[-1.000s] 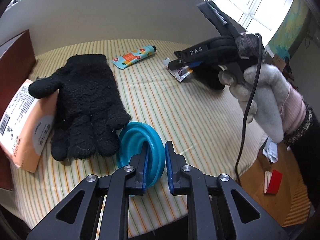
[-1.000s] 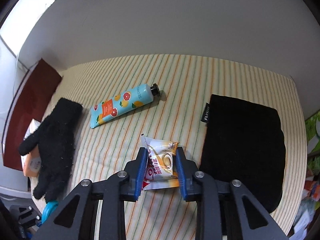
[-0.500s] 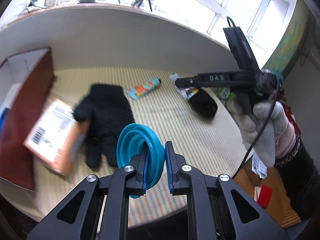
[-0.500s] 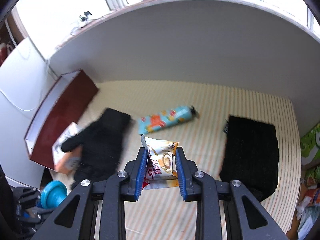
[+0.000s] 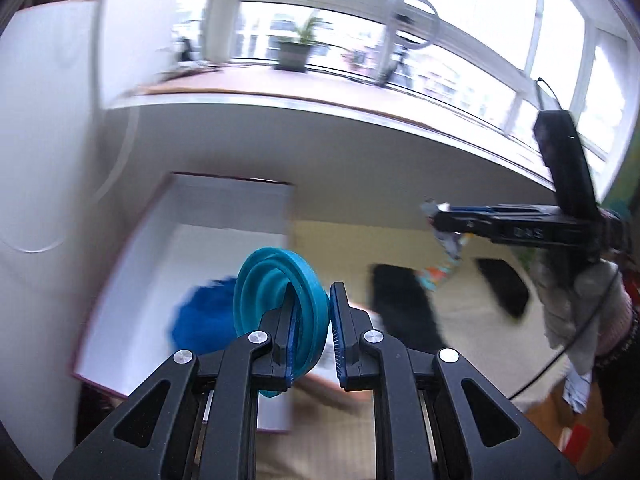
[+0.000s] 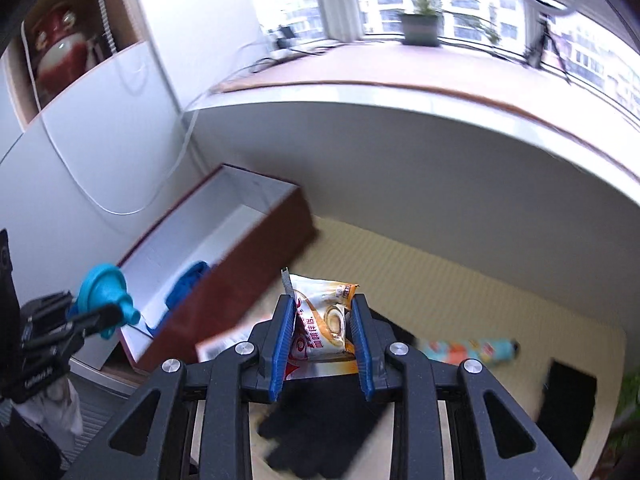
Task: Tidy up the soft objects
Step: 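Lower the teal bowl into the box with the left gripper while the right drops the packet there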
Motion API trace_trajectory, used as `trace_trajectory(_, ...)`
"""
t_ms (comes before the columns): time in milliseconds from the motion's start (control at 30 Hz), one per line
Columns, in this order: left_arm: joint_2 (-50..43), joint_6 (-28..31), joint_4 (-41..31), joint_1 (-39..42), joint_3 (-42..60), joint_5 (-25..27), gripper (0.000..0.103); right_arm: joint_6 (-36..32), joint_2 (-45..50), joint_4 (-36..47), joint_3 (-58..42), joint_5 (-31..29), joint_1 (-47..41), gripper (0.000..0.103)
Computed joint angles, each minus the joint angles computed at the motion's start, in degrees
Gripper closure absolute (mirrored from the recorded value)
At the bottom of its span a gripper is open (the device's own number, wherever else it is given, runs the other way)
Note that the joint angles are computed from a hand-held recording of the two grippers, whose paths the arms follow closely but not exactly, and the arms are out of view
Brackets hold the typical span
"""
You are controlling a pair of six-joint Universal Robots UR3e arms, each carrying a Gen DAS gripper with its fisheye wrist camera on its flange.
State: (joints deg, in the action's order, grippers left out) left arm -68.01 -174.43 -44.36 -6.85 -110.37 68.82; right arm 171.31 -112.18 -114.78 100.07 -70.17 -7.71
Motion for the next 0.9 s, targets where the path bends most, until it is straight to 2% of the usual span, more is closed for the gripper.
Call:
trace_trajectory(133,0.2,1.8,-1.2,5.7,-0.6,0.1,0.09,5.6,12.1,-5.9,-8.1,-3.1,9.7,0.077)
trace_trajectory(333,-1.7,3.8,-1.6,9.9,-2.1,0.6,0.09,9.1,30.2,-7.6,-24.6,-7.6,20.3,0.077)
trace_trajectory(600,-5.4,4.1,-0.5,10.6,-1.3,1.8,0.09,11.6,46.5,-4.8,-41.4,-10.6,25.9,0.077)
trace_trajectory(733,-7.8,4.0,0.1,10.3,-0.6,2.3,0.089,12.0,50.2,-4.0,-44.8,-11.9,26.4,0.076)
trace_trajectory(767,-8.1,4.0,0.0,10.2,-0.4,2.4,0.088,11.9,50.1,-4.2,-44.4,-11.7,26.3,0.073)
trace_trajectory(800,-8.4,3.8,-0.2,10.2,-0.2,2.6,0.084,11.6,50.0,-5.2,-43.6,-11.0,26.1,0.072)
trace_trajectory(833,-8.4,3.4,-0.4,10.0,0.0,2.9,0.071,11.2,50.2,-5.6,-43.5,-10.5,25.9,0.062)
trace_trajectory(867,-8.7,3.0,-1.0,9.9,0.4,3.2,0.062,10.8,50.1,-5.8,-43.2,-10.1,25.8,0.045)
trace_trajectory(900,-8.6,2.7,-1.0,9.9,0.3,3.5,0.043,10.5,50.6,-6.1,-43.5,-10.0,25.7,0.037)
